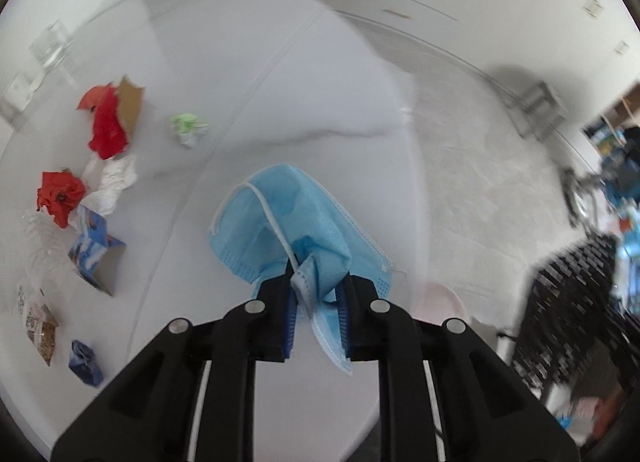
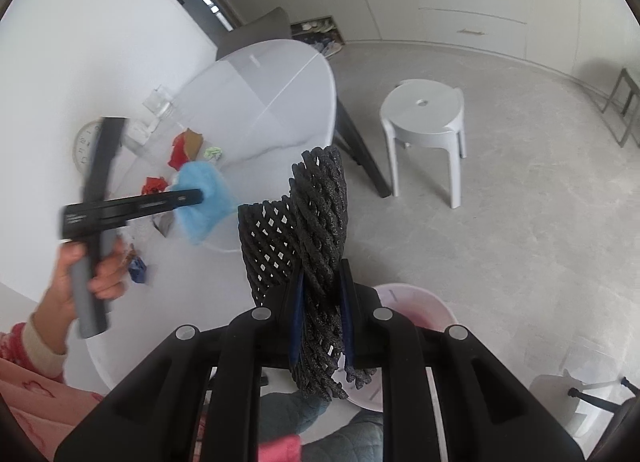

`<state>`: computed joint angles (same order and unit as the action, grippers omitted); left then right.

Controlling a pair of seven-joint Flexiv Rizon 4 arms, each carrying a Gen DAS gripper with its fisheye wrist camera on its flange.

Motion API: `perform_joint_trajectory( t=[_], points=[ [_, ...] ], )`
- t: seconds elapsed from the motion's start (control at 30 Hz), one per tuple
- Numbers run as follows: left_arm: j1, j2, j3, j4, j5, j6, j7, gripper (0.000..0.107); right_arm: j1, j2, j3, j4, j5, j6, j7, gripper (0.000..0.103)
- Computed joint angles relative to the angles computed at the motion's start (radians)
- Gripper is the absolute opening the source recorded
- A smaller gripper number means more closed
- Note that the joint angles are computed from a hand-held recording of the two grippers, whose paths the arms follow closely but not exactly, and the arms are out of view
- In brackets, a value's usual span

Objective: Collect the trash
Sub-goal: 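Grasp the blue face mask with the left tool while the right tool holds the mesh sleeve, then drop the mesh sleeve and blue mask into the pink bin with both tools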

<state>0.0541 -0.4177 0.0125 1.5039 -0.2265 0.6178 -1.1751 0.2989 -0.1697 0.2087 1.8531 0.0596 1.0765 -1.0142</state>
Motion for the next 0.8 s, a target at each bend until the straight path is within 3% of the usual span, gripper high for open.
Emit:
perform_joint_trajectory(
  t=[0.27,0.4,0.57,0.8],
  points=[
    [-0.021,0.205,-0.035,0.201,-0.125,-0.09,0.232,0.017,0.003,0.154,-0.014,0.209,-0.199,-0.044,0.242,0.018],
    [-0.045,0.252,-0.026,0.267,-0.147,-0.109,0.294,0.017,-0.001,0.168,-0.006,0.273,-0.204,-0.05,0.274,0.018],
    [-0.071,0.277,-0.015,0.305,-0.113,-0.119,0.284,0.017,0.005,0.112,-0.007,0.308,-0.188,-0.027,0.272,0.018],
    [-0.086,0.292,-0.011,0.323,-0.083,-0.119,0.253,0.018,0.006,-0.068,0.0,0.268,-0.108,0.033,0.186,0.021]
  ],
)
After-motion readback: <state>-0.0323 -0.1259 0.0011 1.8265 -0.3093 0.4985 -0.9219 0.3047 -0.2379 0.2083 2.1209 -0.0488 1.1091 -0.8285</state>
